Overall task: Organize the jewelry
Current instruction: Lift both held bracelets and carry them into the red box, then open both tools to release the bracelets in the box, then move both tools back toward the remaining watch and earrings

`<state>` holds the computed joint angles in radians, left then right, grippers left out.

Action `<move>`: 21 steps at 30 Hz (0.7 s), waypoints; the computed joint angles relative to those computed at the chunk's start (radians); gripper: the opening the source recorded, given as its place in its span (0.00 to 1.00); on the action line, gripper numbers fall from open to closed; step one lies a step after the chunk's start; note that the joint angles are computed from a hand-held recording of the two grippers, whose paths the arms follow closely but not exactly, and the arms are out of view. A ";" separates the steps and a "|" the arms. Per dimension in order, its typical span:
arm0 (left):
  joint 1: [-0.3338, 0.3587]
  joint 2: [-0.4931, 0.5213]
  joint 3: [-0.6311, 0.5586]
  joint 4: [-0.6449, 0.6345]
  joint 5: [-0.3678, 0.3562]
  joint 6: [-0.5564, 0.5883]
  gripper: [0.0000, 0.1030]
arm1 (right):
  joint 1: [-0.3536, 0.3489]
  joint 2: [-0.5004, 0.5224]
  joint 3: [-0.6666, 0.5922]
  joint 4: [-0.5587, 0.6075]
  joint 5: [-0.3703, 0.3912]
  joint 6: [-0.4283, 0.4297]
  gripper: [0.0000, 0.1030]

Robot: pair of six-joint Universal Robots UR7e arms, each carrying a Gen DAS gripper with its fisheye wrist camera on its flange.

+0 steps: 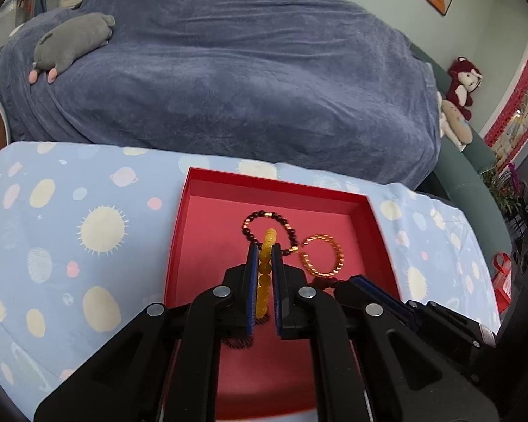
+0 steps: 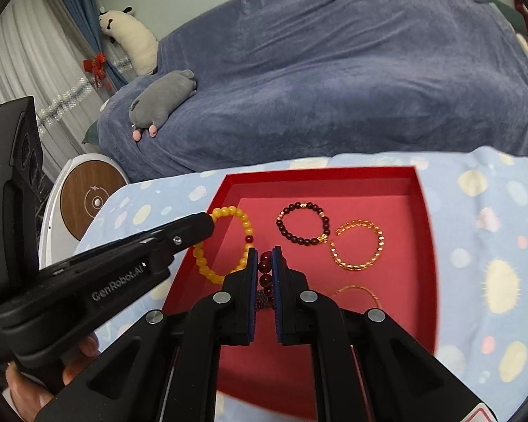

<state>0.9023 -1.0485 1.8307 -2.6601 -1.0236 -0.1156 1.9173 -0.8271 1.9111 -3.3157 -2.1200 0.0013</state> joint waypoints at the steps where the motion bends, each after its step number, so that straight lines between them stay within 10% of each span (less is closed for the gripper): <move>1: 0.009 0.011 -0.008 0.005 -0.001 0.002 0.07 | -0.011 0.011 -0.010 0.010 0.011 0.006 0.07; 9: 0.062 0.046 -0.005 -0.031 0.016 0.024 0.09 | -0.046 0.069 -0.054 0.068 -0.073 0.001 0.14; 14: 0.049 0.010 0.060 -0.109 0.046 0.029 0.51 | -0.033 0.056 -0.010 -0.009 -0.105 -0.031 0.26; 21: -0.003 -0.080 0.156 -0.129 0.090 0.023 0.51 | 0.024 0.004 0.076 -0.090 -0.165 -0.075 0.27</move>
<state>0.8990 -1.1281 1.9867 -2.7892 -0.9333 -0.0926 1.9417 -0.8230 1.9871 -3.4055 -2.2849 -0.0739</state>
